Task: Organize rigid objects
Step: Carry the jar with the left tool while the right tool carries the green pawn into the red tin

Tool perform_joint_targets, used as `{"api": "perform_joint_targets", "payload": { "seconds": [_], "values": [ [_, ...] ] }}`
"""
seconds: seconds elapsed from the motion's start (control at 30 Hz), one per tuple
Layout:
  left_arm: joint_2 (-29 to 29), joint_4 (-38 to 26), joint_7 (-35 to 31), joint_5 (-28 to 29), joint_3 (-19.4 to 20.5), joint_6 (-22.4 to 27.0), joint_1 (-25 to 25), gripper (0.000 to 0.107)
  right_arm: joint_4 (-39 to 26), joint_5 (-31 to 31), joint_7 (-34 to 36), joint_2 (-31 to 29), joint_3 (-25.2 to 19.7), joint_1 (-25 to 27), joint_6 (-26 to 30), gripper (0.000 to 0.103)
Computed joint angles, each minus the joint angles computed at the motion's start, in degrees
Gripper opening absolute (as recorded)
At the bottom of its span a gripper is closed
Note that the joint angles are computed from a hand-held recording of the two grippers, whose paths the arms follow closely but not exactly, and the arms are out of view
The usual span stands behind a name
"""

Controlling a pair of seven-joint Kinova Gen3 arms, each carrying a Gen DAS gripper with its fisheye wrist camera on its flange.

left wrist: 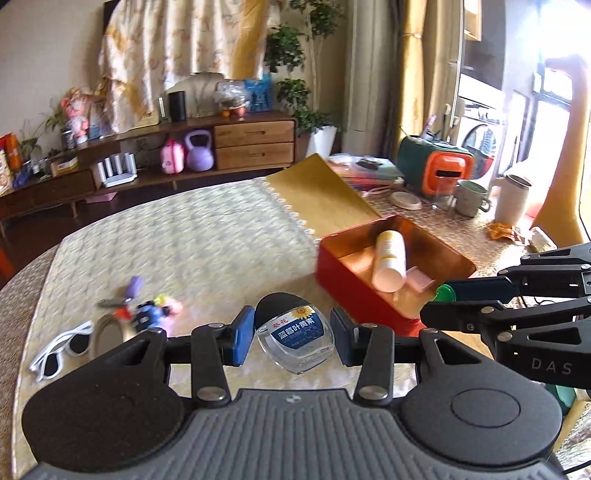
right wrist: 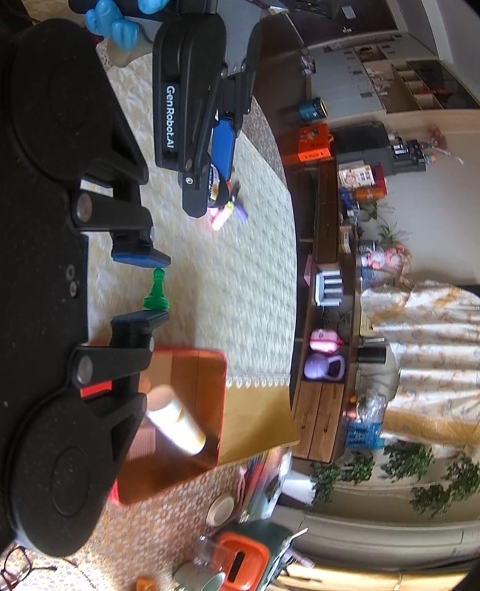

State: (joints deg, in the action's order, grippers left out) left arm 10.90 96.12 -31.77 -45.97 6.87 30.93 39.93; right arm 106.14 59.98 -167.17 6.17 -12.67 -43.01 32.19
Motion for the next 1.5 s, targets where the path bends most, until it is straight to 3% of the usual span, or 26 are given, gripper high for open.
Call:
{"api": "perform_joint_targets", "payload": {
  "seconds": [0.37, 0.77, 1.17, 1.5],
  "values": [
    [8.54, -11.08, -9.08, 6.42, -1.23, 1.86, 2.61, 0.044, 5.19, 0.21, -1.81, -2.73, 0.92, 5.86, -2.59, 0.024],
    [19.81, -25.98, -21.02, 15.08, -4.57, 5.44, 4.95, 0.044, 6.12, -1.24, 0.69, -0.52, 3.53, 10.38, -5.61, 0.024],
    [32.28, -44.58, -30.07, 21.38, -7.73, 13.27, 5.82, 0.044, 3.95, -8.57, 11.09, 3.08, 7.71, 11.98, -10.12, 0.023],
    [40.55, -58.41, -33.27, 25.44, -9.43, 20.61, 5.62, 0.044, 0.95, -17.96, 22.06, 6.85, 11.27, 11.82, -11.77, 0.023]
  ]
}}
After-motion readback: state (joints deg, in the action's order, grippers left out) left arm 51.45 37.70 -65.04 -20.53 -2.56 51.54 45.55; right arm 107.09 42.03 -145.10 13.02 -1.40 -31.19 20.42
